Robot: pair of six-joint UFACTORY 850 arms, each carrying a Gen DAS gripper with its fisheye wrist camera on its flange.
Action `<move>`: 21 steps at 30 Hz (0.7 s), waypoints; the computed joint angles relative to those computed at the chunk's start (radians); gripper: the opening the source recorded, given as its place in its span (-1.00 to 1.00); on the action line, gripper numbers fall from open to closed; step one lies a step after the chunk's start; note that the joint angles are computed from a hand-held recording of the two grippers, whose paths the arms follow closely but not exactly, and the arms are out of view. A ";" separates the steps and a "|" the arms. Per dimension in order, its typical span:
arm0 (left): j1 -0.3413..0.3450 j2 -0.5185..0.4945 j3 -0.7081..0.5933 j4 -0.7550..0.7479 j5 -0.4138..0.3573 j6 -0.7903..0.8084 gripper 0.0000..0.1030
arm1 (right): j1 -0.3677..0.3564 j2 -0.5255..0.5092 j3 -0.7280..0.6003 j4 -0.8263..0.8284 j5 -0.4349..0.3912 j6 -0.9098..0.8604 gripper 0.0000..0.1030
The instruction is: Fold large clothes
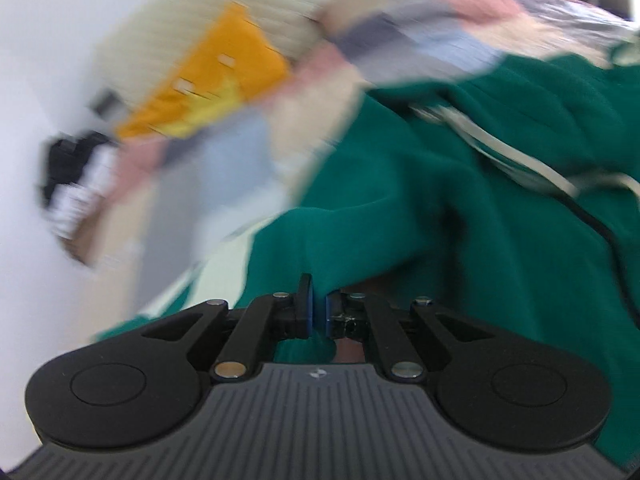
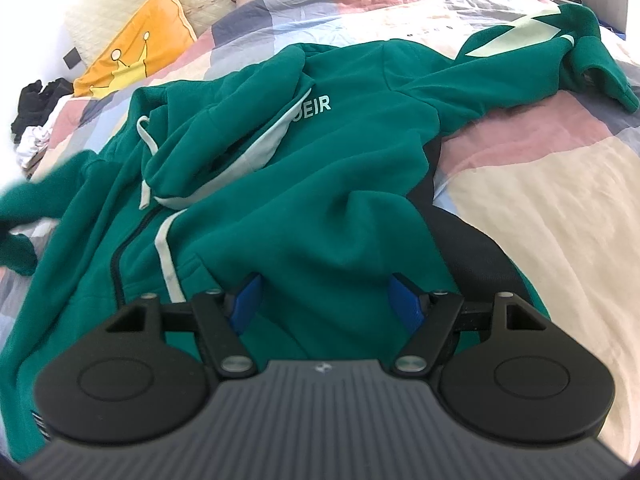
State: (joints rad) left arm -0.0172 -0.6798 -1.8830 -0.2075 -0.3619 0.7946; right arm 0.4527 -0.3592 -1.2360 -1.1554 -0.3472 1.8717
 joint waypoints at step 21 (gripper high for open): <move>0.343 -0.163 -0.105 -0.800 -0.228 -0.317 0.44 | 0.014 -0.025 -0.028 0.037 -0.052 -0.055 0.41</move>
